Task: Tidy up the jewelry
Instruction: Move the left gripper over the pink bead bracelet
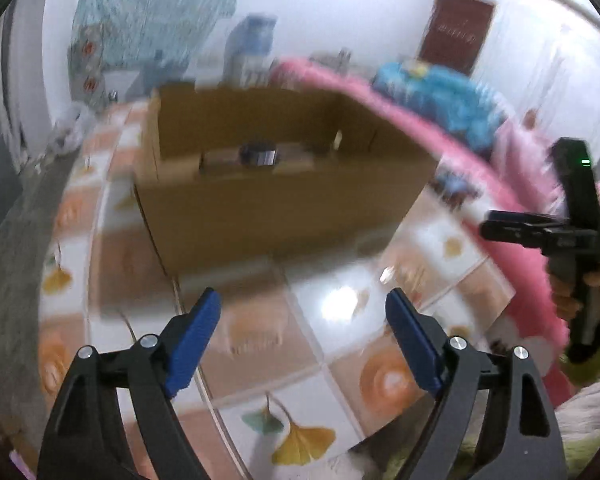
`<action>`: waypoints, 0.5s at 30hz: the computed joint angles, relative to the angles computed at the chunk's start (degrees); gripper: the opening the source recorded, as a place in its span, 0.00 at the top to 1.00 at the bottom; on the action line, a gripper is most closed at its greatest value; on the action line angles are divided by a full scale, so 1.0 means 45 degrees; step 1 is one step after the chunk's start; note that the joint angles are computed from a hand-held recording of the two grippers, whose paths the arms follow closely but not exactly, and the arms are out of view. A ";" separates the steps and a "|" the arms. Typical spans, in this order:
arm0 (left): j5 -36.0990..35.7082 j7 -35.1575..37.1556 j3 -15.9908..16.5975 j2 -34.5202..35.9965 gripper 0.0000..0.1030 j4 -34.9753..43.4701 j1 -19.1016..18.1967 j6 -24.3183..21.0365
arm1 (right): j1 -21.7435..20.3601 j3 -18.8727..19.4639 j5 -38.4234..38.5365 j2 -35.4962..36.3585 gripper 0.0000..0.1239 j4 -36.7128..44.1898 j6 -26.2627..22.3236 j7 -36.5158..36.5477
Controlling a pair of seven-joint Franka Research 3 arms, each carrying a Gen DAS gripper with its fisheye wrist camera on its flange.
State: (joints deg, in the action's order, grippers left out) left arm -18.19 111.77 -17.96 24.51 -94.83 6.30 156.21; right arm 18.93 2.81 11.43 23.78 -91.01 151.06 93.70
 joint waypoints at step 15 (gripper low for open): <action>0.2904 -0.3706 0.1012 0.0941 0.19 0.0354 -0.0998 -0.0685 | 0.1058 -0.0936 -0.3051 0.0337 0.24 -0.0696 -0.0566 0.3235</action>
State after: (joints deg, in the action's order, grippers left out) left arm -5.13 95.09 -13.41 28.75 -93.24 1.81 153.13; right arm 23.69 -1.40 -2.30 25.30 -94.14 148.51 108.25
